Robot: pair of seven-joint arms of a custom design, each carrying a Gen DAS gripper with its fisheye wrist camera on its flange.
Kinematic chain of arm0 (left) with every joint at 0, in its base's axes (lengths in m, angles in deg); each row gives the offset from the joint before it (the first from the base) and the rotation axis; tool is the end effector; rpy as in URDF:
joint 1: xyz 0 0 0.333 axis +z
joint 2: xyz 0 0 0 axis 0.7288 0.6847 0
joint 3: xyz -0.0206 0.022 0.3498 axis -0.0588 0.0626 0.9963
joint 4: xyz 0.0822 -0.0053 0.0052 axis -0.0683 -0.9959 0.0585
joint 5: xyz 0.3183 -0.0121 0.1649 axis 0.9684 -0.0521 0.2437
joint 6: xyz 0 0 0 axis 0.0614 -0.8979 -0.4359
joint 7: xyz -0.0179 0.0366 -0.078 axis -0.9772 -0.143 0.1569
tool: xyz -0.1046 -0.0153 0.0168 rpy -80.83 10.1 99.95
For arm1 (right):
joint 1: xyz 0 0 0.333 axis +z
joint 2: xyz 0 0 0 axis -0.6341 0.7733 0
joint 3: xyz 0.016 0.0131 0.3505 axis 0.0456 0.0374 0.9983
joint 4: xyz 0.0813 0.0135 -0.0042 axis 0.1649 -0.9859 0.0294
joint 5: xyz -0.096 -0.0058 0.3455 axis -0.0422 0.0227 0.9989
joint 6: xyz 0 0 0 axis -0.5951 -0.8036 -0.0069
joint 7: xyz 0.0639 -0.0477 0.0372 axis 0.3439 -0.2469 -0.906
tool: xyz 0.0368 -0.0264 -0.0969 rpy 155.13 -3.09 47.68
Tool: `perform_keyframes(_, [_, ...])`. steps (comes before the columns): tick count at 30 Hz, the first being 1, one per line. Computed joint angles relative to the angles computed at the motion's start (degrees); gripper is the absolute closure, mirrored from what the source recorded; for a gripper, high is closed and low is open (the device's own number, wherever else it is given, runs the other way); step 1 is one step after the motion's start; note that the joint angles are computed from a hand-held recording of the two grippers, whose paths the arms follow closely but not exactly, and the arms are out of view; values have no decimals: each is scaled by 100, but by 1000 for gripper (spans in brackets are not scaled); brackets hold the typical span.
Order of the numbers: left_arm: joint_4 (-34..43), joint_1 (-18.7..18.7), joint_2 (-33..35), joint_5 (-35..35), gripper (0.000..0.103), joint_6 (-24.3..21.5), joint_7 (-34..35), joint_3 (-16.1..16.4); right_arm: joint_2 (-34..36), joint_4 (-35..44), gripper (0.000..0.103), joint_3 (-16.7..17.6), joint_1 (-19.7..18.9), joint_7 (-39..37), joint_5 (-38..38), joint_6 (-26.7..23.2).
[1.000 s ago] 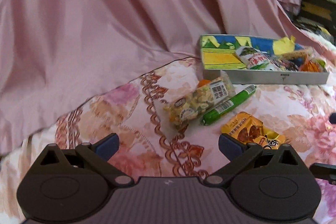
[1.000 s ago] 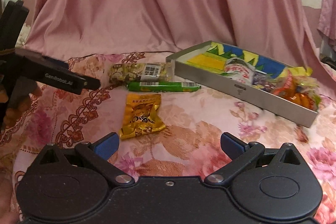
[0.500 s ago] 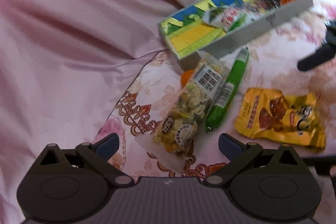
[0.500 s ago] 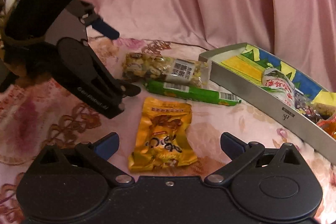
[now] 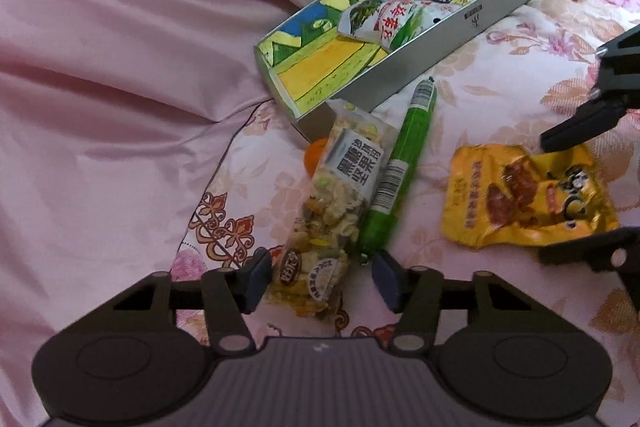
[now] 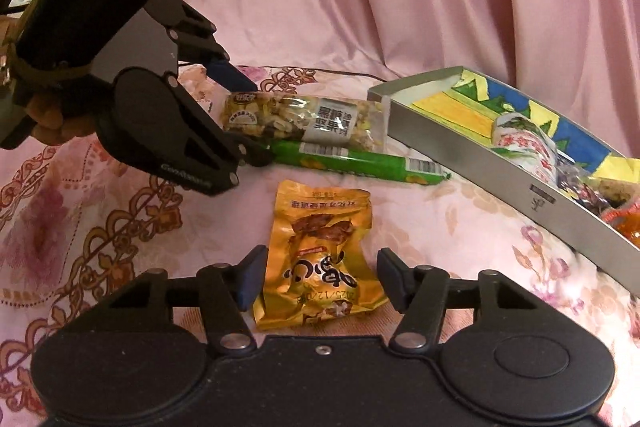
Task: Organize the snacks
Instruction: 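Grasp the gold snack bag with the right tool while the left tool grasps the nut bar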
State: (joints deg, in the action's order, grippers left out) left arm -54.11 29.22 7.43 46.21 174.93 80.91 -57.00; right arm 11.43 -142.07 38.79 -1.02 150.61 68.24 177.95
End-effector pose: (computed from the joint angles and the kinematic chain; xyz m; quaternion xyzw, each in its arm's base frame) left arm 0.4138 -0.2772 0.3914 -0.4403 0.8122 -0.1064 0.3677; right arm 0.4015 0.3608 0.3734 -0.8452 0.3525 -0.1921 0.3528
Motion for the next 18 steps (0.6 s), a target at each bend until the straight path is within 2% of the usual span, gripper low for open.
perform_keyframes(2, [46,-12,-31,-480,47,-55,297,-24,-103,-75,42,-75,69,-16,121,-66])
perform_keyframes(6, [87,-3,-145,-1883,52,18,979,-56,-336,-296,42,-129,102,-72,251,-123])
perform_keyframes(9, [130,-47,-192,-2695,61,-106,1115,-105,-495,-470,42,-122,71,-121,318,-167])
perform_keyframes(11, [119,-54,-254,-3244,62,-65,1110,-110,-609,-602,42,-129,78,-149,419,-173])
perform_keyframes(13, [30,-38,-325,-3920,62,118,1284,-97,-728,-763,42,30,-135,17,240,-178])
perform_keyframes(17, [-211,-15,-423,-4612,61,473,1263,-90,-1005,-1135,42,229,-423,364,-149,-156])
perform_keyframes(18, [-236,-1,-430,-4469,59,494,1156,-102,-1064,-1227,42,267,-494,476,-299,-123])
